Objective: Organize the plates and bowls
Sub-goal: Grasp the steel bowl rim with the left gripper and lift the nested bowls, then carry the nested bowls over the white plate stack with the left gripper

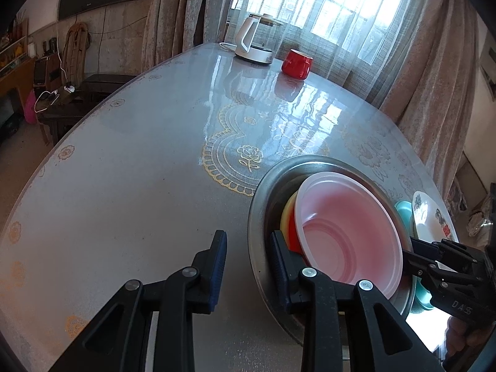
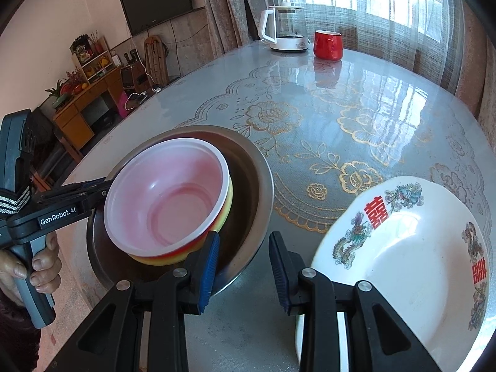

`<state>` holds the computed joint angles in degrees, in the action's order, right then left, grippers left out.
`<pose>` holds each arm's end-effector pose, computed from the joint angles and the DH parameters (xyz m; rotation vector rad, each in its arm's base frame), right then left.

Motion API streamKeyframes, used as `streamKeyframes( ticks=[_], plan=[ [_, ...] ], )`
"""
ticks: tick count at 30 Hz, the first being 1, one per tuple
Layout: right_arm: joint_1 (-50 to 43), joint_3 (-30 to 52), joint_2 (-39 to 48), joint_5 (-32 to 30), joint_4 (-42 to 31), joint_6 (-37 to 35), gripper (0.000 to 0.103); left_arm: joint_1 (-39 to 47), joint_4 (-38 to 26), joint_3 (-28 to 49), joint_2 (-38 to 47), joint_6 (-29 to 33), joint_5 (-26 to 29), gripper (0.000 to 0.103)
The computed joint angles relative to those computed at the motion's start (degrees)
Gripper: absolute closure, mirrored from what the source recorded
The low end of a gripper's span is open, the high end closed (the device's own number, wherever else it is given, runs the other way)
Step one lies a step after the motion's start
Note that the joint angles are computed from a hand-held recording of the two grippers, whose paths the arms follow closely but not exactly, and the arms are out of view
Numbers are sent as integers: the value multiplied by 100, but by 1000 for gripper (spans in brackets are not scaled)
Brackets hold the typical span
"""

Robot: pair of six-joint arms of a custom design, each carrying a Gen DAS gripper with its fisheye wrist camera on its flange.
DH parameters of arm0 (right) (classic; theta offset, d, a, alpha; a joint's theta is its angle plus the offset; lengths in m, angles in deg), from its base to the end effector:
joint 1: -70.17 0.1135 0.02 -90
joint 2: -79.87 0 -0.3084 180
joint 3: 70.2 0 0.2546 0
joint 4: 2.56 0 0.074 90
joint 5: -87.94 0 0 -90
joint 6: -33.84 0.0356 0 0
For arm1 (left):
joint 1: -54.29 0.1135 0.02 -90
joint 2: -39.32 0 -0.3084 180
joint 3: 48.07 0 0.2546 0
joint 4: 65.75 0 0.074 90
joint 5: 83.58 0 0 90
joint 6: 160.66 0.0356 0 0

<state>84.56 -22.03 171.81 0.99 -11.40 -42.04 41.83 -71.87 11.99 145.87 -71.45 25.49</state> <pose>0.2725 0.0680 0.1586 0.0166 2.4928 0.1434 0.3378 -0.0865 0.1389 0.3931 2.4575 -0.5116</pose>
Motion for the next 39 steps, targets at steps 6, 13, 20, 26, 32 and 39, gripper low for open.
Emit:
streamKeyframes(
  ticks=[6,13,20,26,32,39],
  plan=[
    [26,358,87,55,-583,-368,74,3,126,-31,43,17,100,78],
    [44,503,204,257,-701,-468,73,65,261,-70,82,-8,274,78],
    [181,412,104,327,-718,-382,75,14,210,-178,-61,133,188,87],
    [201,387,175,419,-558,-269,75,48,153,-140,-42,-6,171,85],
    [306,279,53,458,-540,-55,76,-17,187,-235,-120,78,42,88],
    [206,236,87,302,-428,-41,74,-50,94,-144,-75,-46,-48,88]
  ],
)
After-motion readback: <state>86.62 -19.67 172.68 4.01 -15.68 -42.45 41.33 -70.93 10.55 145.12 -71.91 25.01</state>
